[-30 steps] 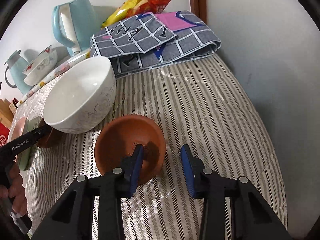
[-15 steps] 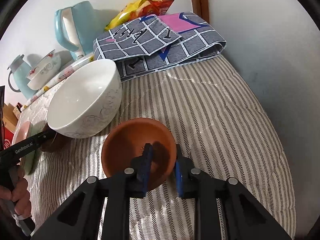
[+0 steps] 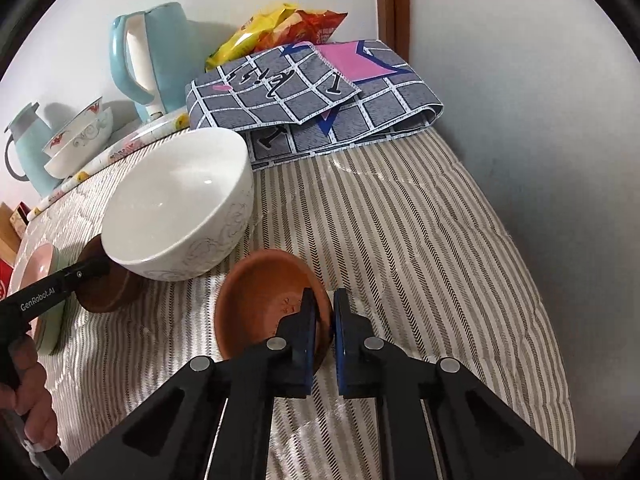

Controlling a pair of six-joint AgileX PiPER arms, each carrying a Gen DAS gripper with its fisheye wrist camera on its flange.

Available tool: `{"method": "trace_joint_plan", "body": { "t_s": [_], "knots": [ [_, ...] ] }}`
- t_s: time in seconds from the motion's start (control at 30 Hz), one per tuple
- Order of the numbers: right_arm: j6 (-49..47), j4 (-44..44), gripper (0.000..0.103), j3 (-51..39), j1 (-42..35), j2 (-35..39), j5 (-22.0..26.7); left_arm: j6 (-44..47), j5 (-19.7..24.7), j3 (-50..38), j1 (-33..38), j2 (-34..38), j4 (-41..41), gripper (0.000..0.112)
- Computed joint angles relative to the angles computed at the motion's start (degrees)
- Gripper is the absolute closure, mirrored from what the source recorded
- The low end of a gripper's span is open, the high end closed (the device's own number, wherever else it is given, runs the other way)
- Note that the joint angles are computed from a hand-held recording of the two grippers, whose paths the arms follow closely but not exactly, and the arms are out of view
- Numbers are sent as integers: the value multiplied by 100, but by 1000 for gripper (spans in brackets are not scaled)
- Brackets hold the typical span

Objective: Organize plates and bowls
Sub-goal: 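Lift the terracotta bowl toward the white bowl while the left gripper holds the brown bowl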

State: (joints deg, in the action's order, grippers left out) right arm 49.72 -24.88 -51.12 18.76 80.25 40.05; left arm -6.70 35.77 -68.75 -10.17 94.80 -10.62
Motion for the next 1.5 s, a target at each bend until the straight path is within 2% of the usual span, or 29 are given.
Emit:
{"method": "trace_joint_plan", "body": {
  "t_s": [0.1, 0.23, 0.57, 0.83, 1.5],
  "knots": [
    [232, -161, 95, -90, 174, 0, 226, -80, -49, 104, -56, -144, 131, 103],
    [351, -163, 95, -124, 302, -91, 407, 172, -92, 236, 47, -308, -166, 103],
    [829, -478, 95, -341, 677, -403, 933, 401, 21, 320, 261, -630, -377, 103],
    [1039, -627, 95, -557, 982, -461, 1252, 330, 134, 344, 320, -864, -247, 103],
    [1458, -892, 95, -955, 1492, -448, 1573, 682, 331, 334, 713, -1257, -461, 103]
  ]
}}
